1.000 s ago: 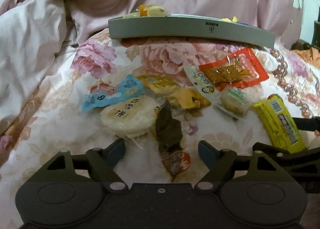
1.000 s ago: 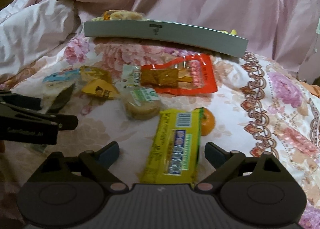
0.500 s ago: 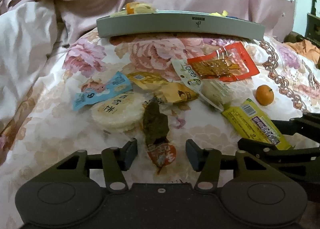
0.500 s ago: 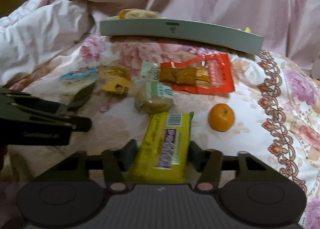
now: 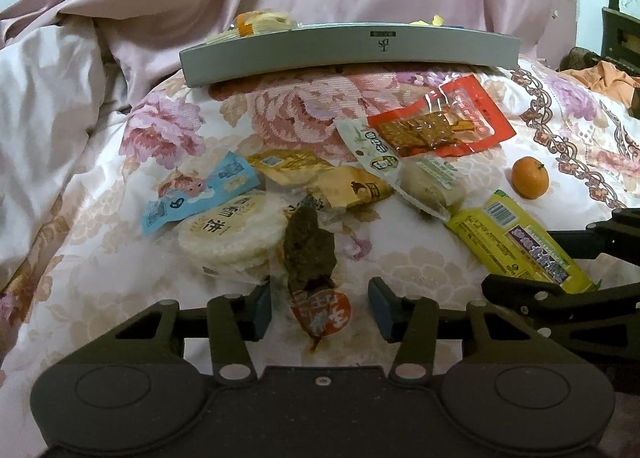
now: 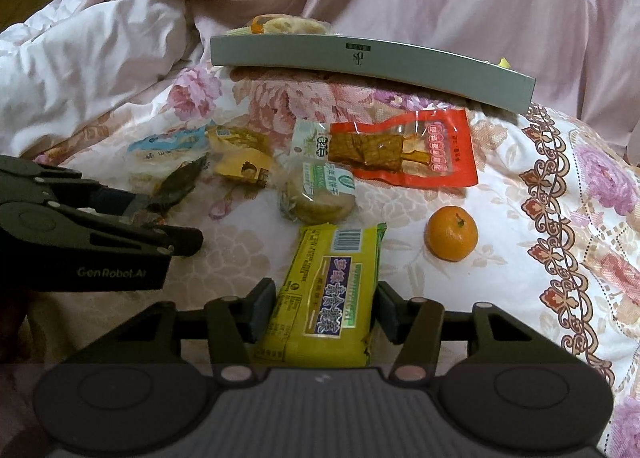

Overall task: Organize snacks
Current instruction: 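Grasp the brown jerky packet with the left tool while the right tool grasps the yellow wafer bar, then carry both packets into the grey tray and open both tools to release them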

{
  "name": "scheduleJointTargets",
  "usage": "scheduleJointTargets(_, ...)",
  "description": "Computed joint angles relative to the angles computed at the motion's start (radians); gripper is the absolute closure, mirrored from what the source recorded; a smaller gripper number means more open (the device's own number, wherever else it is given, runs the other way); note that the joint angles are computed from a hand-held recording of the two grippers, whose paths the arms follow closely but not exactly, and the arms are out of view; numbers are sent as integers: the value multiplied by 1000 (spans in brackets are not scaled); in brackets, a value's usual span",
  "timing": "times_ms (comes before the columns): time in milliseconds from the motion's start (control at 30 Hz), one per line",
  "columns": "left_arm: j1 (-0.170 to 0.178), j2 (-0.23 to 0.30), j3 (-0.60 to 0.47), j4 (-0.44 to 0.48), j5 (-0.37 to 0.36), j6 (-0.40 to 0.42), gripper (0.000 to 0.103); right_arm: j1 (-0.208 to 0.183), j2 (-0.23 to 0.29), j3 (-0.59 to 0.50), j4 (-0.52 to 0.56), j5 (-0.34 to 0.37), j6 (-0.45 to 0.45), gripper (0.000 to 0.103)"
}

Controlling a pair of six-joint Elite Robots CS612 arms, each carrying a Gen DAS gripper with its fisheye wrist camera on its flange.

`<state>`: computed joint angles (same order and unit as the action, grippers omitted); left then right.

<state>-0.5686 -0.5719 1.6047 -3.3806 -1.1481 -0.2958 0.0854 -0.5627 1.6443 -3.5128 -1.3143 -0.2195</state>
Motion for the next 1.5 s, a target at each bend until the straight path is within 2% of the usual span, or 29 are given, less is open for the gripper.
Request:
scheduleJointTargets(100, 1, -4, 5, -3, -14, -10, 53, -2, -1, 1, 6, 7, 8, 45)
scheduleJointTargets(233, 6, -12, 16, -21, -82, -30, 54, -5, -4, 13, -7, 16, 7, 51)
scheduleJointTargets(400, 17, -18, 22, -28, -146, -104, 54, -8, -11, 41, -41, 15, -22, 52)
scheduleJointTargets(533, 35, -19, 26, -67, -246, -189, 54, -11, -16, 57, -71, -5, -24, 53)
scheduleJointTargets(700, 32, -13, 30, -123, -283, -202, 54, -12, -14, 67, -125, -34, -44, 53)
scheduleJointTargets(933, 28, -3, 34, -211, -273, -205, 54, -15, -4, 67, -210, -55, -62, 53)
scheduleJointTargets(1133, 26, -4, 24, -254, -229, -216, 54, -26, 5, 54, -277, -18, -76, 53)
scheduleJointTargets(1333, 30, -6, -23, -256, -176, -211, 54, -40, 15, 9, -313, 18, -56, 52)
scheduleJointTargets(1500, 46, 0, -91, -232, -186, -182, 54, -57, 13, -32, -297, 63, -59, 52)
